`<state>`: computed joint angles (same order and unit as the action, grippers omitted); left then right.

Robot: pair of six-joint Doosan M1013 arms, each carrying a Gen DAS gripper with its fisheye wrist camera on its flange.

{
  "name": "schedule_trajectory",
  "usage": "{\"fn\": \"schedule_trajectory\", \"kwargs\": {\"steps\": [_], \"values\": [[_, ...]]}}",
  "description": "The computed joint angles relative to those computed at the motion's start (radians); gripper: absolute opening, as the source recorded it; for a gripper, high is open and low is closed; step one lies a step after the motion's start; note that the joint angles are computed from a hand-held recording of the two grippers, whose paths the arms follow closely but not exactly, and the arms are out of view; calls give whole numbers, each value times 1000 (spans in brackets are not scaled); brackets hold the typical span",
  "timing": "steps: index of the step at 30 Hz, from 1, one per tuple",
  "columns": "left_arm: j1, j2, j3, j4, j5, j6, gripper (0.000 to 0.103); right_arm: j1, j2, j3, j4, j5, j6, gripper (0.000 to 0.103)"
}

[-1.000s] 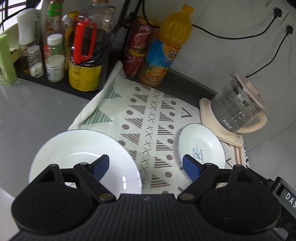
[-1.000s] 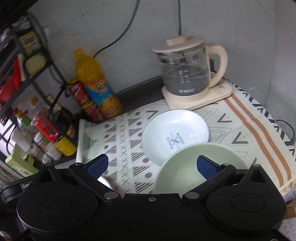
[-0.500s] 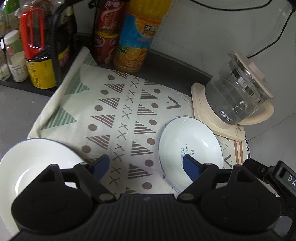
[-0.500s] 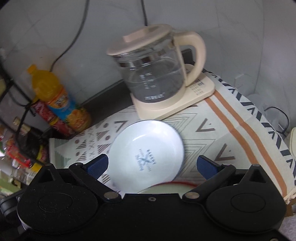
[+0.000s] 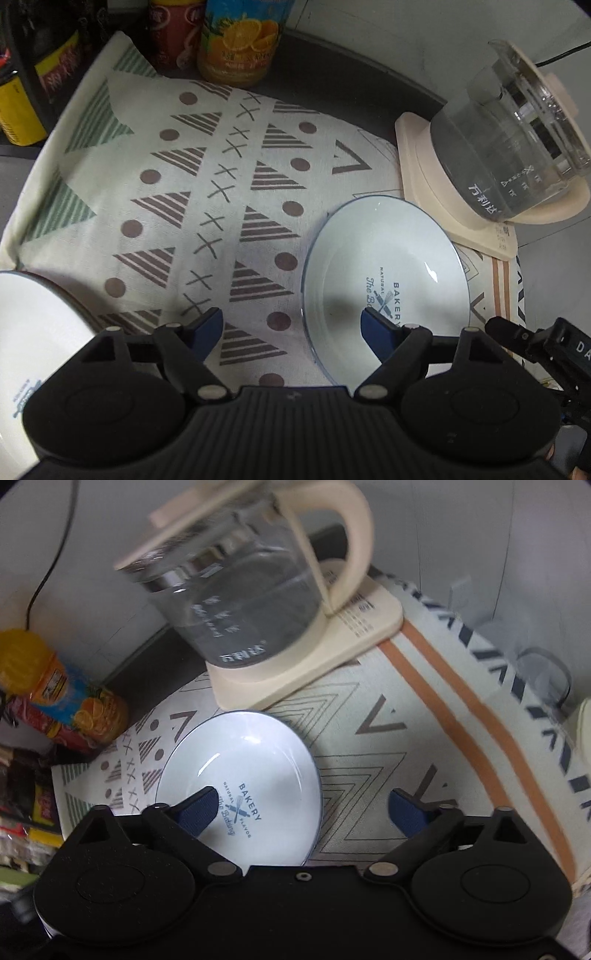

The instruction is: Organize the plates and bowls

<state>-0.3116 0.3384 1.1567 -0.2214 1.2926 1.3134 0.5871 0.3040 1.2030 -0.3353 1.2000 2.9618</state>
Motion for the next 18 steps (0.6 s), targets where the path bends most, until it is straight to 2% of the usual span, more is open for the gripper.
{"fn": "schedule_trajectory", "kwargs": {"steps": [4,10,12,15,18], "values": [[-6,9,0,-6,2,-4,74,-28,-10,30,66,-27,2,74],[-9,24,-6,-33,12,-19,53,-63,-12,51,176,-65,-49,48],[-7,29,-8,-47,17,-28,42,-74,-13,58,213,-76,-70,39],[-2,35,-6,-68,19,-32,30,-87,-11,67,261,-93,-97,31],[1,35,1,-80,16,-32,22,-94,-4,67,291,-92,-117,26]]}}
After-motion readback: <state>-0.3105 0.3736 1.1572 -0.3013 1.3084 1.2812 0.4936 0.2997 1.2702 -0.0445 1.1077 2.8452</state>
